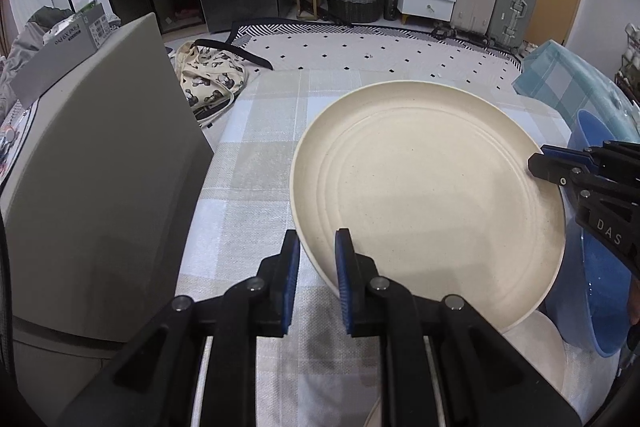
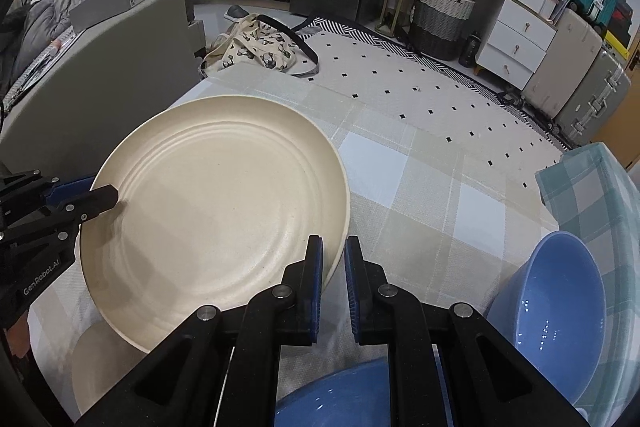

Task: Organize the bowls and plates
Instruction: 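Lift and carry the held cream plates toward the blue bowls with both tools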

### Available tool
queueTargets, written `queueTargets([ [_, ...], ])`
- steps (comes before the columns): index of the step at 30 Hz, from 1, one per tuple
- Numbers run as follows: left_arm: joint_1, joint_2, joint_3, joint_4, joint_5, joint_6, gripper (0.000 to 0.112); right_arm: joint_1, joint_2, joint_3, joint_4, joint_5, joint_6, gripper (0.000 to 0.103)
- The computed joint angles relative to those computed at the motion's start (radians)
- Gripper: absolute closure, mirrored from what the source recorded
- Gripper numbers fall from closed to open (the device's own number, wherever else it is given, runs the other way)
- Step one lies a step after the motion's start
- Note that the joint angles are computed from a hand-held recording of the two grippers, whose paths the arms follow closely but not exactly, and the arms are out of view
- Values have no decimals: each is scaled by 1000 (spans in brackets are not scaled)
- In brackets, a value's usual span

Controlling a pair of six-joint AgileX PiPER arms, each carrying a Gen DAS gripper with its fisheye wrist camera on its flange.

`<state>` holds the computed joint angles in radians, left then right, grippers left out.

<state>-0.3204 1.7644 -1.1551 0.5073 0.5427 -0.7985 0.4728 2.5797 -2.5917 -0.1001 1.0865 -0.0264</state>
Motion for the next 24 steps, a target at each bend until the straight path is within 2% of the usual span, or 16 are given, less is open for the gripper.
queueTargets([
  [4,-18,-57,41,60,-8,-55,97,14,-153,282,-32,-153,44,92],
  [11,-36,-144,120,128,-35,-117,97,33,-315,573,-69,-315,130,92],
  [24,-65,-329,282,208,-33,-203,97,121,-555,905,-181,-464,303,91],
])
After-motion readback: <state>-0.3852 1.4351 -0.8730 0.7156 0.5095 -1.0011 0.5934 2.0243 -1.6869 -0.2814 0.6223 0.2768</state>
